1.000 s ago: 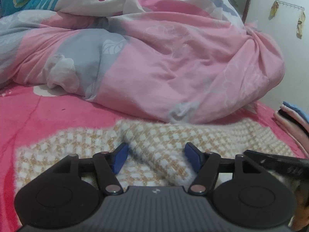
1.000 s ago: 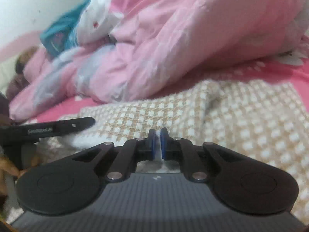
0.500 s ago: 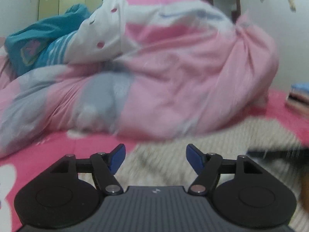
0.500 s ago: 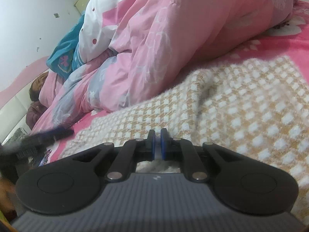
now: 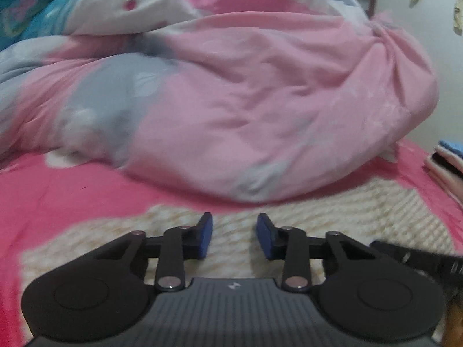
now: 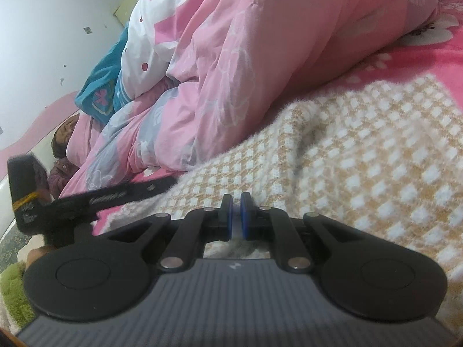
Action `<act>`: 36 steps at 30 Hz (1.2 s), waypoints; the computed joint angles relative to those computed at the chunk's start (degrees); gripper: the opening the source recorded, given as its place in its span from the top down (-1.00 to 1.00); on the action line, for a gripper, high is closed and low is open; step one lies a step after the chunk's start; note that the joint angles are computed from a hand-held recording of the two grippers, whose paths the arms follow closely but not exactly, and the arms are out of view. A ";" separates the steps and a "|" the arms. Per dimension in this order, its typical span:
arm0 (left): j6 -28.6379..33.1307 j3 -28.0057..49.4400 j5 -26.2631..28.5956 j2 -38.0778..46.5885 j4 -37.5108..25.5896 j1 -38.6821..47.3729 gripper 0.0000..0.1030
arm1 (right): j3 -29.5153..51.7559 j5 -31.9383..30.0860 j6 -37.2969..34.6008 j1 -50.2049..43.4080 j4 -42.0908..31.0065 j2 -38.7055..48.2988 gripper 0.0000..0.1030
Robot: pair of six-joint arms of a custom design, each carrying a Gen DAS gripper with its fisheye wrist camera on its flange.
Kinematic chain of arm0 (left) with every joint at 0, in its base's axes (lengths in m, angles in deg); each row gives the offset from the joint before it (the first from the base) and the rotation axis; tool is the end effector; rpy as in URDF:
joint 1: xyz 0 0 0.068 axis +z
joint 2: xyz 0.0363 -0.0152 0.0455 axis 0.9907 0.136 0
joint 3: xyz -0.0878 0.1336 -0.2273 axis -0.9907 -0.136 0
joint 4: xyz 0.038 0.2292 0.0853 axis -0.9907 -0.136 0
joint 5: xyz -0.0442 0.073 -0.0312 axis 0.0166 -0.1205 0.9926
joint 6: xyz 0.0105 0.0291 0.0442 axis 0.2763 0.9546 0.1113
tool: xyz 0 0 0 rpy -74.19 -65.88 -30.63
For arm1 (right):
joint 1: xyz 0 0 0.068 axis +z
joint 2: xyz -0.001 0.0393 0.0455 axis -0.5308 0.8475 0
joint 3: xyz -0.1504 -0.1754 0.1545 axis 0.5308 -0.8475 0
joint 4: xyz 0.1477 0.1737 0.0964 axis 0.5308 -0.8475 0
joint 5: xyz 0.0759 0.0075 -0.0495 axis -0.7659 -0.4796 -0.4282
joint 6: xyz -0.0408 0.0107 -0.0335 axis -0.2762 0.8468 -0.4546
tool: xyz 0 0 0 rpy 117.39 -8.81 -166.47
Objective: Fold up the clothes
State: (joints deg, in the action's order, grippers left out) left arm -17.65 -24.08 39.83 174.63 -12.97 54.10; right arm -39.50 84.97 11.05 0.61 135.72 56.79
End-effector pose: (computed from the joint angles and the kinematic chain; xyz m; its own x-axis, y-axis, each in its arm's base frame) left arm 0.3568 -0.2015 0.1337 -0.5189 0.3306 -0.7883 0.6691 0.7310 -0.1339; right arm 0.1737 0.0933 0.1109 -0.3576 0.5905 -0.7234 0.1671 0.8026 0.5726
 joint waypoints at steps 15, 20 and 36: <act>2.32 -9.10 -1.64 -10.85 4.92 -1.77 0.04 | 0.29 0.10 0.20 0.33 -2.07 -1.47 0.91; 4.48 -9.64 -8.45 -9.67 1.27 -5.34 -0.06 | -0.46 -0.91 0.22 -0.22 0.85 -0.12 0.91; 24.94 -10.03 20.48 -61.53 -58.14 47.86 -0.17 | -1.05 7.97 12.73 11.50 -25.00 -27.49 0.84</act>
State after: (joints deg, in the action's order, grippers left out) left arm 7.30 -34.10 60.30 113.10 -71.11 101.97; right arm -40.55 92.94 23.78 12.11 110.72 29.30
